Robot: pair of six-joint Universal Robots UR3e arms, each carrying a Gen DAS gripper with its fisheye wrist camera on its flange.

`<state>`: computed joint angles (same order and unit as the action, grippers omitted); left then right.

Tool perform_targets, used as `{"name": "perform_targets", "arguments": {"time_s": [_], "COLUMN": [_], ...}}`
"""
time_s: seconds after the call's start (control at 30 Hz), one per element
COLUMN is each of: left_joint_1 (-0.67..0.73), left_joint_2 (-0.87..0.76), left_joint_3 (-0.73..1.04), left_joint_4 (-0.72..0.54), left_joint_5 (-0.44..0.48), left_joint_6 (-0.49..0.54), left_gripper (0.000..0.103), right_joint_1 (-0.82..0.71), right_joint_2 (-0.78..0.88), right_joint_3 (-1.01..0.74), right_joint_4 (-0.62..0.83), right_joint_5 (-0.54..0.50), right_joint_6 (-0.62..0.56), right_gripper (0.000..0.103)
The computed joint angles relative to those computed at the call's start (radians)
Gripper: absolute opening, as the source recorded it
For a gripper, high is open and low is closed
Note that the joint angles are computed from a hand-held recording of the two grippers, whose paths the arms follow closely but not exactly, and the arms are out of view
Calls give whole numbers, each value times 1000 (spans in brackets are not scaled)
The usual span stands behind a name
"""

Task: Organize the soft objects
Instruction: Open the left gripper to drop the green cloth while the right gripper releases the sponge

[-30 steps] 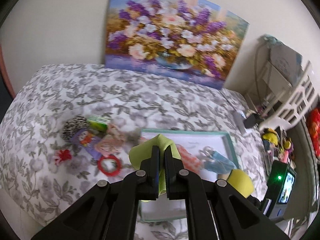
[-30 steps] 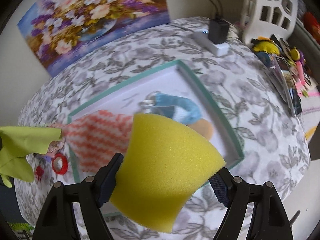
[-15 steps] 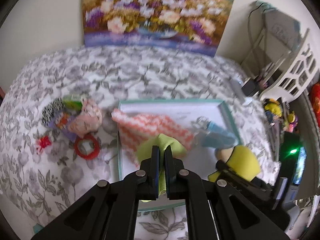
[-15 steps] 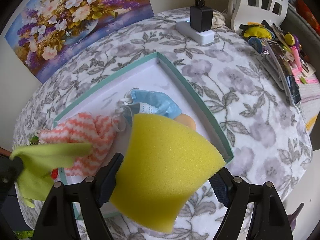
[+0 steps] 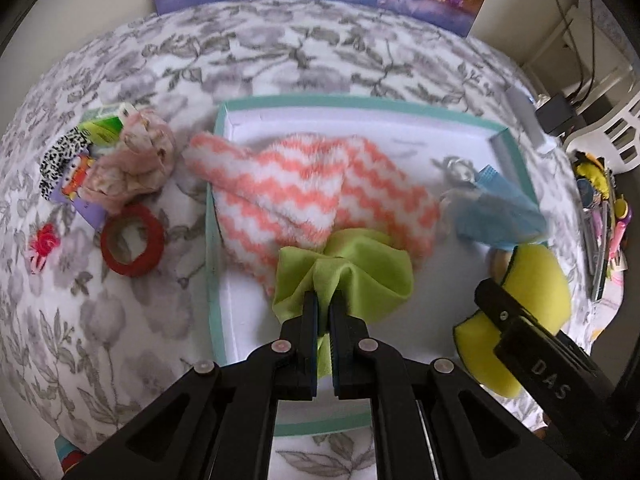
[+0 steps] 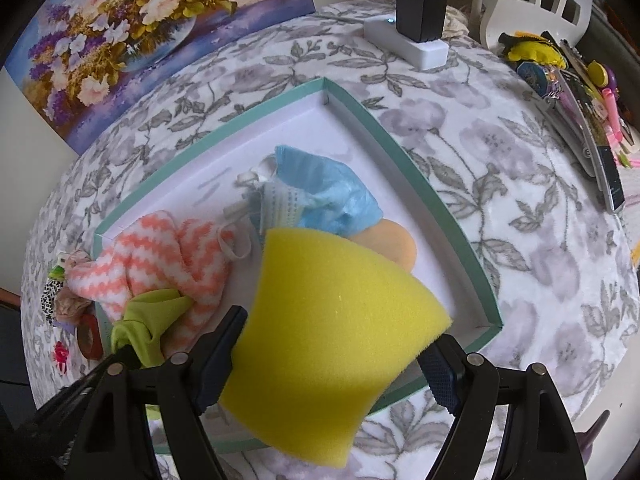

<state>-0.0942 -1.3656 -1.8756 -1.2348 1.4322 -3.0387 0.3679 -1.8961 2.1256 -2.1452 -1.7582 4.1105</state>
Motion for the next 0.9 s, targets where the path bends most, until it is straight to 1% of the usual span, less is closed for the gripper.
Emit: {"name": "perform_targets", "arguments": {"time_s": [0.47,0.53,0.6,0.73,0.8,0.87,0.9], "left_joint_1": [-68,-84,-92,-87,-80,-74,-72], "left_joint_2": [-81,-88,-97,-114,-110,-102,-93], "left_joint_3": [-37,-38,-30,17,38,58,68], "left_joint_4": [97,108,107,61,29,5,-7], "left_joint_5": [63,74,77,65,63,58,56], "left_joint_6": [-31,-38,-45,-39,-26,-15,-11], "left_gripper": [6,6,6,7,11,27,32], "right_joint_1": [-36,-31,-28,-18,-15,-19,-19], "right_joint_2": [47,62,72,68,63,44,38], "right_joint_3": [48,40,29,-1,-15,-21,-24], "right_joint_4": [-74,-74,-70,-31,-17,1,10], "right_joint_5": [55,49,51,36,31,36,37], "right_joint_6": [-17,-15,-18,-21,-22,-27,-27], "right_gripper": [83,83,83,83,83,84,84]}}
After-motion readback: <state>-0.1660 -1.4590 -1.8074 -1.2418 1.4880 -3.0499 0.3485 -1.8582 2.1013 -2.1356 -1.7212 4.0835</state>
